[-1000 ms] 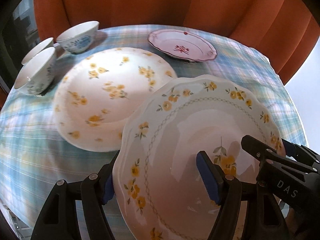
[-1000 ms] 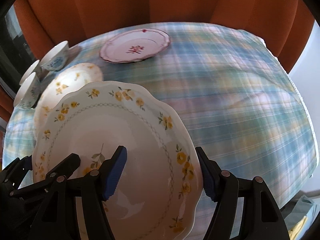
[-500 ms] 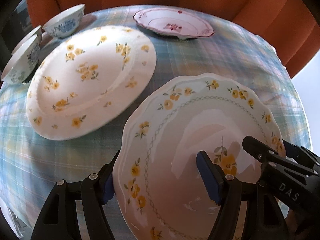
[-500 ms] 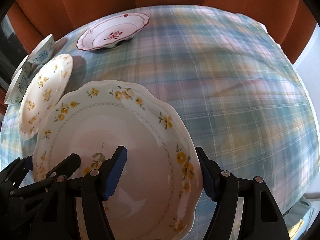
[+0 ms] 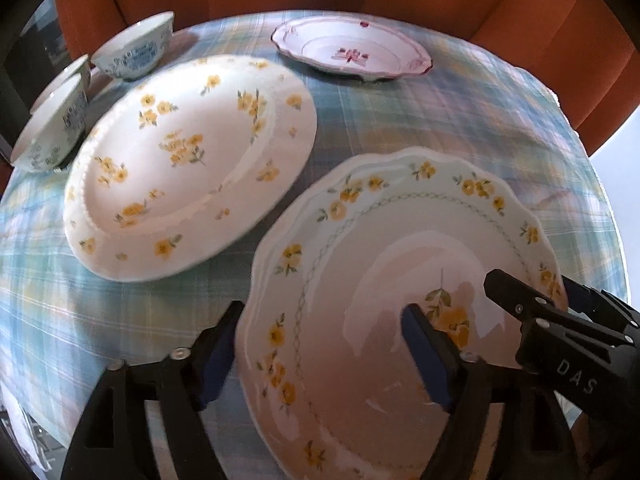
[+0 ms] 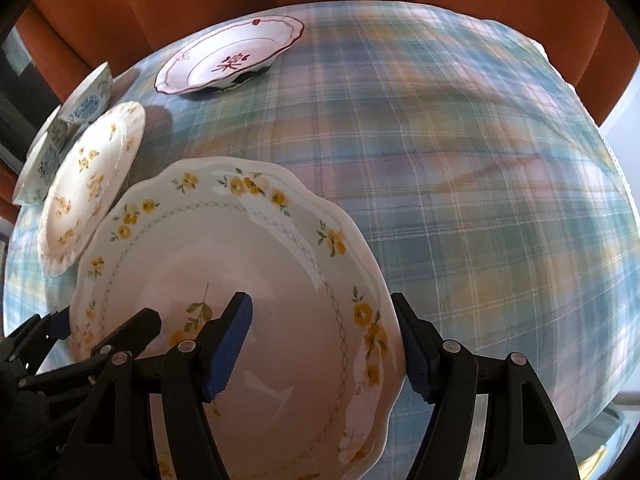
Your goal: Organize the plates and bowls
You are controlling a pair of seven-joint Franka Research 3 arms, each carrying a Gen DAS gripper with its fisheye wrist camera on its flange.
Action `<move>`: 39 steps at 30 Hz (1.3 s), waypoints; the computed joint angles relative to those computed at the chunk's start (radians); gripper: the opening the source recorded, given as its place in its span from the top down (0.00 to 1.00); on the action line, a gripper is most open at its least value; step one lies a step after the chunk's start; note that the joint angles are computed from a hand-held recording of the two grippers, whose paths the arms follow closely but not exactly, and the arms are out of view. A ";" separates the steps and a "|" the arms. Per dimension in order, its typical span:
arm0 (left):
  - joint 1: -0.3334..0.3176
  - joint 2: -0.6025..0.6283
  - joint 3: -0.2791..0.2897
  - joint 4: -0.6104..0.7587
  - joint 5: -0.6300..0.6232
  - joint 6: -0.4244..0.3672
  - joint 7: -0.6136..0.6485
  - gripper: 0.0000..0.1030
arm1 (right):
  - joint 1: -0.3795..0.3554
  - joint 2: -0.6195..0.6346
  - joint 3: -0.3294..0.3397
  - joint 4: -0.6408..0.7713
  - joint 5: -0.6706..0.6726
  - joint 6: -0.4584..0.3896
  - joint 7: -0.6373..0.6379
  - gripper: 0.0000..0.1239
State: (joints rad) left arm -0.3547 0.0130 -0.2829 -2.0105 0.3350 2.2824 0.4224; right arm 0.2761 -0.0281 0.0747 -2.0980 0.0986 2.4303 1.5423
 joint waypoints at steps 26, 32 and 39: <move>0.089 -0.376 0.077 -0.342 -0.065 0.156 0.300 0.08 | 0.066 -0.112 0.136 -0.033 -0.320 0.054 0.537 0.33; 0.120 -0.437 0.120 -0.403 -0.125 0.187 0.414 0.08 | 0.121 -0.063 0.154 0.032 -0.394 0.020 0.684 0.33; 0.174 -0.417 0.132 -0.399 -0.148 0.216 0.454 0.08 | 0.184 0.027 0.131 0.140 -0.460 -0.023 0.778 0.33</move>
